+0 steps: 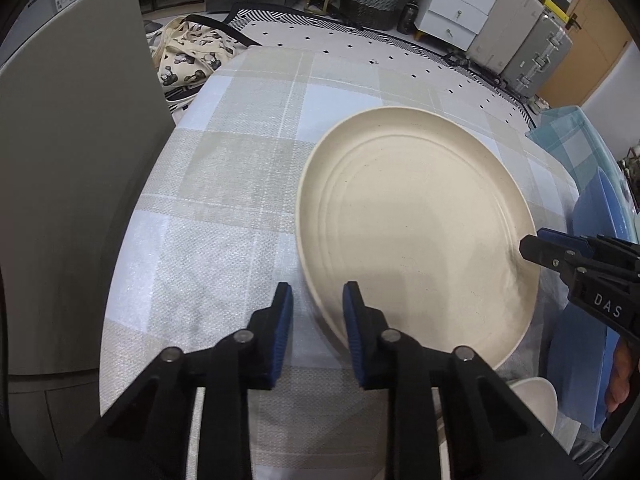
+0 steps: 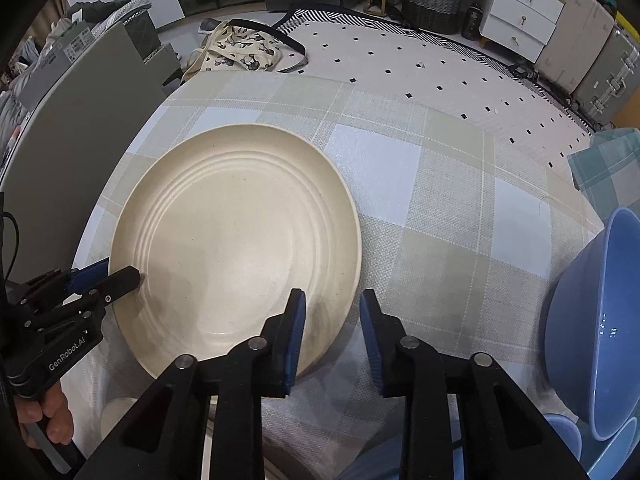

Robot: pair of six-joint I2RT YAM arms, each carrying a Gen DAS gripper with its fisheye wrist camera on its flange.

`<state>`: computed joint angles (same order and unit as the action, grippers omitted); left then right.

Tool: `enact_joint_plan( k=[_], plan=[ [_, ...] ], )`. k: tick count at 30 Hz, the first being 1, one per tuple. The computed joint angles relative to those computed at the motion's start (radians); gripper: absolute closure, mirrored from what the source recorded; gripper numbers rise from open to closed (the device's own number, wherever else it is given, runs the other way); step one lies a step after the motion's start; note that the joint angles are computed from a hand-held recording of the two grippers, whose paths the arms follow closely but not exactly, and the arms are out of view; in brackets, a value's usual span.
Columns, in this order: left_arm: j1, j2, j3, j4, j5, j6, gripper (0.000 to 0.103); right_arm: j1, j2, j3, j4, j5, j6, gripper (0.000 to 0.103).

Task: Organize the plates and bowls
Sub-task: 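Lift the beige plate with both grippers and carry it to the stacked plates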

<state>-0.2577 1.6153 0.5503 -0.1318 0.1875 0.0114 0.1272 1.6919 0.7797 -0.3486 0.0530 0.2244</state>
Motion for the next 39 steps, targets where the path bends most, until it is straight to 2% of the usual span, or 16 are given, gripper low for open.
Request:
enact_joint_plan(
  k=[4,6,9,28,39],
  plan=[
    [-0.015,-0.017,-0.006,-0.002,-0.014,0.01,0.089,0.017,0.002,0.0,0.001,0.032,-0.002,0.082],
    [-0.023,-0.022,-0.008,-0.001,-0.029,0.013,0.09,0.025,0.0,-0.004,0.003,0.046,0.001,0.087],
    [-0.023,-0.029,-0.011,-0.003,-0.037,0.017,0.09,0.035,-0.004,-0.01,0.005,0.06,0.003,0.089],
    [0.002,-0.185,-0.058,-0.03,-0.039,0.04,0.09,0.112,-0.122,-0.062,0.002,0.129,0.056,0.089],
    [0.036,-0.351,-0.093,-0.11,-0.004,0.062,0.09,0.177,-0.259,-0.097,-0.062,0.184,0.105,0.089]
  ],
)
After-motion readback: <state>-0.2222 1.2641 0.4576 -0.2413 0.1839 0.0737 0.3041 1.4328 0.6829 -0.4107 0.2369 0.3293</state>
